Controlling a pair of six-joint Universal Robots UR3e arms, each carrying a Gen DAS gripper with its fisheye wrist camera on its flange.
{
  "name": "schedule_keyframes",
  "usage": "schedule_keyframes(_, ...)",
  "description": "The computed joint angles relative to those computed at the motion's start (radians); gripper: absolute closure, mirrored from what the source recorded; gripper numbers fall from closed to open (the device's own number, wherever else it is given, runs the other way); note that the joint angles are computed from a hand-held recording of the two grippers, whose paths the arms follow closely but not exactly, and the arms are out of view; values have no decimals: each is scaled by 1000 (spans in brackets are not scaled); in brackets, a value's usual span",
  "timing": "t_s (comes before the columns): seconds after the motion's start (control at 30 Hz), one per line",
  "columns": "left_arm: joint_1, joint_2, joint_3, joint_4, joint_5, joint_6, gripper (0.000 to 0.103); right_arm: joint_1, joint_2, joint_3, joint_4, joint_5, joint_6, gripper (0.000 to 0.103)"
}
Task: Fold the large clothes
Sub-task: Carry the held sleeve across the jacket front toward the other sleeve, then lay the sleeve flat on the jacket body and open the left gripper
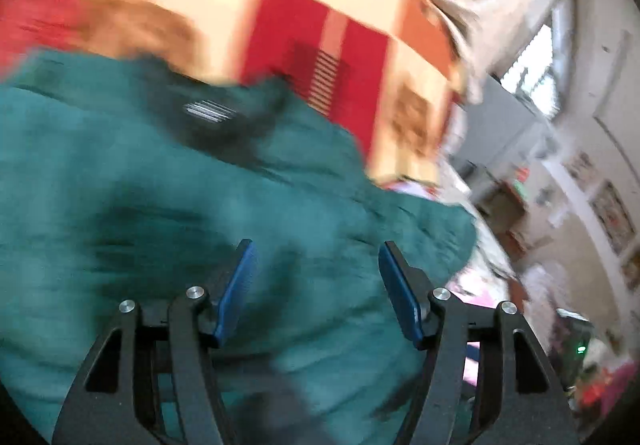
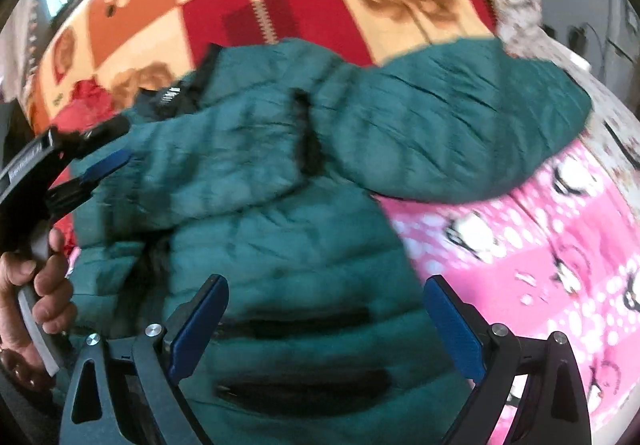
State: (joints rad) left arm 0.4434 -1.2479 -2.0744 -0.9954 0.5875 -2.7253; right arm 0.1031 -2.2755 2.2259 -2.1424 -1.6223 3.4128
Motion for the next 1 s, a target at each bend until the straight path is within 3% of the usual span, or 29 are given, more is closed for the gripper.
schedule_keyframes(0.03, 103, 61, -10, -64, 13, 52, 40, 46, 46, -9, -50, -20, 18, 6)
schedule_keyframes(0.1, 217, 109, -36, -59, 43, 78, 40, 142, 165, -41, -177, -65, 36, 6)
schedule_keyframes(0.23, 348, 72, -93, 180, 123, -61, 40, 209, 410, -177, -310, -95, 77, 6)
schedule_keyframes(0.33, 330, -16, -108, 295, 143, -112, 40, 219, 627, -306, -430, -98, 92, 6)
schedule_keyframes(0.4, 286, -77, -110, 371, 186, -141, 40, 185, 722, -343, -523, -19, 84, 6)
schedule_keyframes(0.43, 262, -114, -111, 416, 227, -158, 40, 160, 780, -360, -571, 38, 65, 6)
schedule_keyframes(0.5, 206, -209, -64, 439, 317, -191, 40, 154, 875, -392, -622, 39, 31, 6)
schedule_keyframes(0.57, 214, -283, -39, 428, 315, -204, 35, 120, 972, -441, -598, 72, -6, 6)
schedule_keyframes(0.63, 205, -331, -24, 448, 314, -235, 21, 75, 1034, -464, -577, 127, -4, 4)
schedule_keyframes(0.77, 239, -392, -4, 388, 258, -226, 19, 99, 1086, -518, -581, 72, -14, 0)
schedule_keyframes(0.93, 236, -233, -72, 426, 322, -230, 19, 100, 1074, -514, -574, 95, -9, 0)
schedule_keyframes(1.0, 271, -113, -138, 465, 287, -214, 19, 97, 1022, -501, -543, 88, 6, 1)
